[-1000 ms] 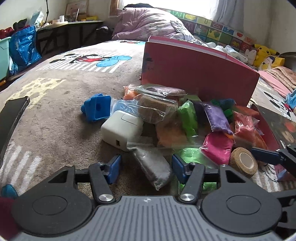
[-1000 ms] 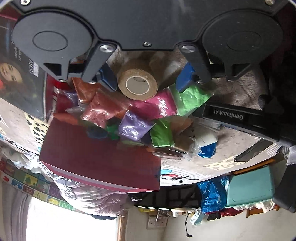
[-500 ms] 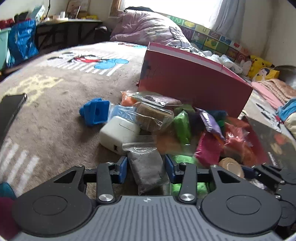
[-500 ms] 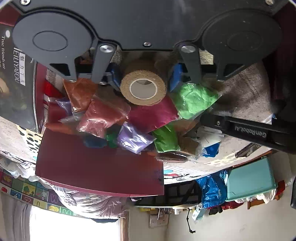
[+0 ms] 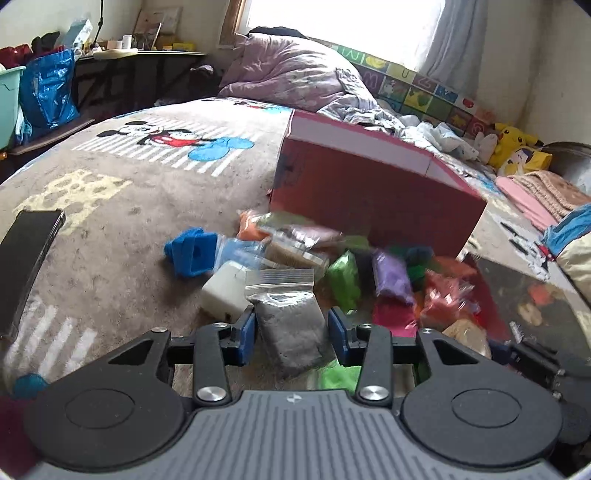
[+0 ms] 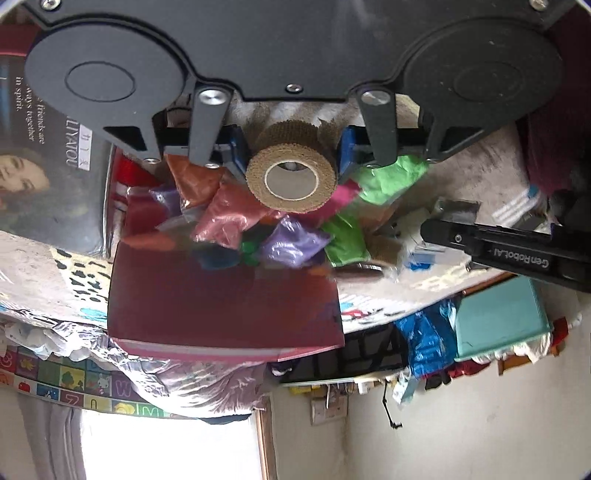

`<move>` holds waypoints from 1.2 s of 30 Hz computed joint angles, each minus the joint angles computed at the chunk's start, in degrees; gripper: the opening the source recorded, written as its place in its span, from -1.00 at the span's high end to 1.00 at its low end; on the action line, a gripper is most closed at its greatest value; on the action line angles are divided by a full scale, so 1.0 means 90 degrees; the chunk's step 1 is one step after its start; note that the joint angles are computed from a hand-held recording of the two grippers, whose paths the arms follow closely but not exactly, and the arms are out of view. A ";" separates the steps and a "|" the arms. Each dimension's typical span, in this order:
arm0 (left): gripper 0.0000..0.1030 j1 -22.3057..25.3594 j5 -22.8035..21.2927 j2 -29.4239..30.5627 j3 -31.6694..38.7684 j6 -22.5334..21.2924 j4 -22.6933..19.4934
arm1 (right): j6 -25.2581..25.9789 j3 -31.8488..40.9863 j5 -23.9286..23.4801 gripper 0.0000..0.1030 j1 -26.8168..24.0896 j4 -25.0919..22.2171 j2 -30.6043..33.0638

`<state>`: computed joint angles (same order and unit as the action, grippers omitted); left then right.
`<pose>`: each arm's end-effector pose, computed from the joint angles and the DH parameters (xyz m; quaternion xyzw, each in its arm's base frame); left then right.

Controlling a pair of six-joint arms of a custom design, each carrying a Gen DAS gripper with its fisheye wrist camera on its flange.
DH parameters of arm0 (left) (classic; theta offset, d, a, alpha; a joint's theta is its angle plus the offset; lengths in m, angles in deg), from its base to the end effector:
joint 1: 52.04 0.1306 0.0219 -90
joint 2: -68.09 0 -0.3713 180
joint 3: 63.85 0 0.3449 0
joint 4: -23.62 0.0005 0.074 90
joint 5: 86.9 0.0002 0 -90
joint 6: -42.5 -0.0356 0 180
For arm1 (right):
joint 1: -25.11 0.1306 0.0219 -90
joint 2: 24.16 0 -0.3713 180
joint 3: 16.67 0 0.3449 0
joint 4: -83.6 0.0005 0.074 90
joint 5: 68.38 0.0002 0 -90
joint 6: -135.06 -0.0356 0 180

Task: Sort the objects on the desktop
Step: 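Lift the grey bag with the left gripper and carry it over the red box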

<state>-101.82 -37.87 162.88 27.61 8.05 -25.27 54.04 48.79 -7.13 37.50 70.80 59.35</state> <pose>0.3137 -0.3356 0.4007 -0.1578 0.8795 -0.0403 0.4472 0.3852 0.1017 0.3385 -0.2766 0.8052 0.2301 0.4715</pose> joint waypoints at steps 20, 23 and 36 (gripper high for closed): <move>0.22 0.1217 0.0595 0.1443 0.2660 -0.2573 0.0503 | -0.0233 0.0333 -0.0916 0.09 0.0005 -0.0262 0.0389; 0.22 0.1416 0.0888 0.1778 0.3123 -0.2655 0.0413 | -0.0280 0.0410 -0.1001 0.09 -0.0007 -0.0324 0.0469; 0.22 0.2115 0.2285 0.3503 0.5488 -0.2622 -0.1143 | -0.0435 0.0602 -0.1166 0.09 -0.0062 -0.0495 0.0761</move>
